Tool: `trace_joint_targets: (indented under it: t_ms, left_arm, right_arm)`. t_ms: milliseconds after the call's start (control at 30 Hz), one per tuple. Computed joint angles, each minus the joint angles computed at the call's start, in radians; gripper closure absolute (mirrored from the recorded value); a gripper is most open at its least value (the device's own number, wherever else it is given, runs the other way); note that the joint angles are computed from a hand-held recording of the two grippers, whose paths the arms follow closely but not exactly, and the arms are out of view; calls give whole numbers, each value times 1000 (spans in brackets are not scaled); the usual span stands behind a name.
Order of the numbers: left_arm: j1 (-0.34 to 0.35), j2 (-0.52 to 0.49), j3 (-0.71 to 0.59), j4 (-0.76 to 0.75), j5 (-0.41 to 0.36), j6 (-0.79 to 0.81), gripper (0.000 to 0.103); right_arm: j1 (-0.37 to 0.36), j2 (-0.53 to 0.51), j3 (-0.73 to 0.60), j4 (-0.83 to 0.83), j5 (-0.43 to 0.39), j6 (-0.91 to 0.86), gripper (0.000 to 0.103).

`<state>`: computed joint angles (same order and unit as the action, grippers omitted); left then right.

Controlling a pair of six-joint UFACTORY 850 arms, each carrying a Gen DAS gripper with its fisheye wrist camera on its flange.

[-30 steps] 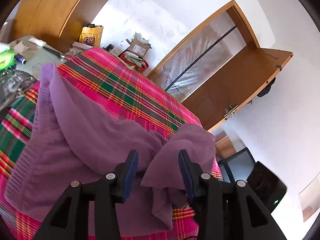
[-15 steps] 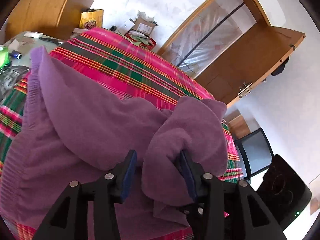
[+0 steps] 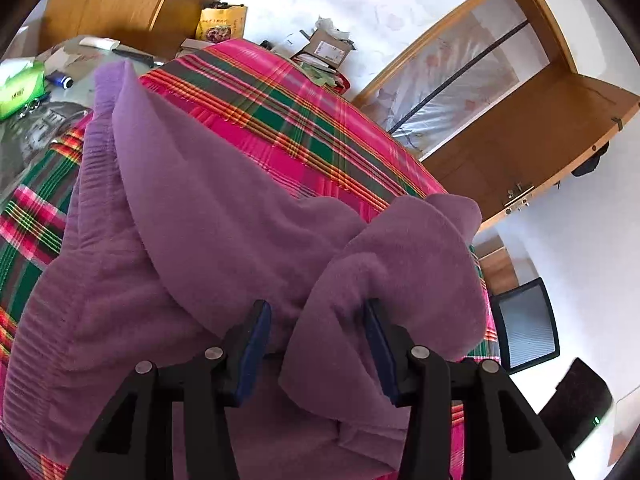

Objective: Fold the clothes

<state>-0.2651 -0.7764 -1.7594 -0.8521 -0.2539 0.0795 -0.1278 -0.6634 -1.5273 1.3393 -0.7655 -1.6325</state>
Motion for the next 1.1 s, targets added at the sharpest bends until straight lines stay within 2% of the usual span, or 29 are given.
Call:
trace_joint_targets:
  t_ms: [133,300,367,400,633,800,1000,1067,1100]
  left_arm:
    - [4,-12,-16,25,-10,-29,54]
    - [3,-17,-26,78,-13,-81,53]
    - [4,-17,-25,80,-12,-90,53]
    - [4,-17,-23,79,-10,-91,53]
    - [7,-25,-33,87,-22,-101,52]
    - [8,-18,-22,78,-17,-94,51]
    - [5,-18,-18,54,-10,-90,52]
    - [3,-17,-15,19,-12,-63,53]
    - [2,-17,-16,18,-13,-65,54]
  right_arm:
    - [-22,-49,-59,-29,-45,86,65]
    - [-13,-121,-167,-87,-105,177,64]
    - [-7,-155,-216,-129,-139,250,54]
    - [-6,-168,-233,-141,-158,276,45]
    - [-22,-167,-221,-119,-151,300,45]
    - [-26,-203,-260,-169,-201,397,41]
    - [-19,-253,-327,-185,-303,475,39]
    - [-22,-262,-338,-170,-349,477,44]
    - [-22,-259,-335,-163,-360,467,55]
